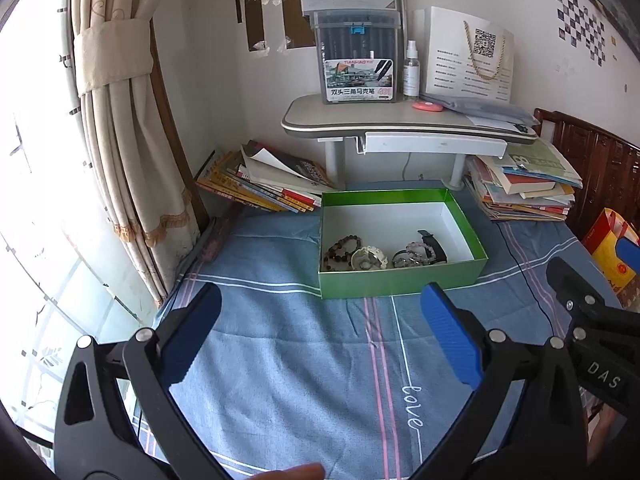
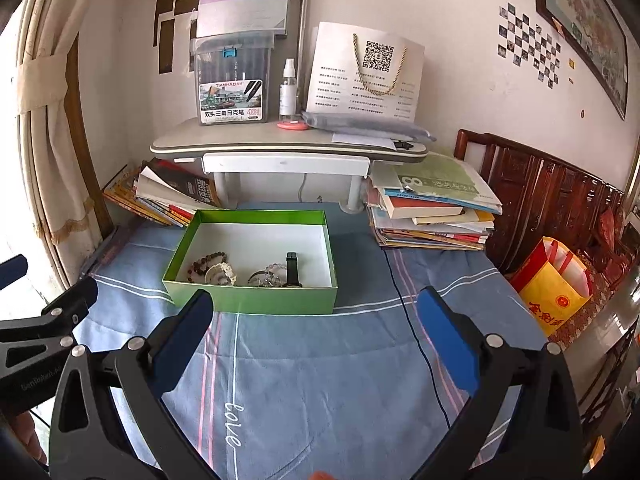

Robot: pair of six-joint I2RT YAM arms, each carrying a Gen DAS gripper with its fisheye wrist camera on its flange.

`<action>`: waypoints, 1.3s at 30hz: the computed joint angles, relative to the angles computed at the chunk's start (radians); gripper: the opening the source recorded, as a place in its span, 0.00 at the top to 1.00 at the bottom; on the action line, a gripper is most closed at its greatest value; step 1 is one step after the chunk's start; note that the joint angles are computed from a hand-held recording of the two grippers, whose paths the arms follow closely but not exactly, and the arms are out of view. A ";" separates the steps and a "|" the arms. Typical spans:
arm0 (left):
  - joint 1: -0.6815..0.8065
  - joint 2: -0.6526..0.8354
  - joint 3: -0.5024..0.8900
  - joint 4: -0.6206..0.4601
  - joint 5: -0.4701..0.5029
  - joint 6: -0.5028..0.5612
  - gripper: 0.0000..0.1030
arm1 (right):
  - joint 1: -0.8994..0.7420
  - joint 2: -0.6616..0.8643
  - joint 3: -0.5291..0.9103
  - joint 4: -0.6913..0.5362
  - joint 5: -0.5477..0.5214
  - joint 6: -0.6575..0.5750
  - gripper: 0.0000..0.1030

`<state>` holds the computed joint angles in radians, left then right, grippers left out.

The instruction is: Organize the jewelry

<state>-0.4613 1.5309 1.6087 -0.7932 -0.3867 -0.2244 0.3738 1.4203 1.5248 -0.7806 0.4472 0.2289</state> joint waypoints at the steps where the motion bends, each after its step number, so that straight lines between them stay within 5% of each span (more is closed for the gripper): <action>1: -0.003 0.000 0.001 0.000 -0.002 0.002 0.04 | 0.000 -0.002 -0.001 0.001 -0.001 -0.001 0.03; 39: -0.023 -0.011 0.000 0.002 -0.031 0.004 0.04 | -0.002 -0.018 -0.014 0.005 -0.008 0.002 0.03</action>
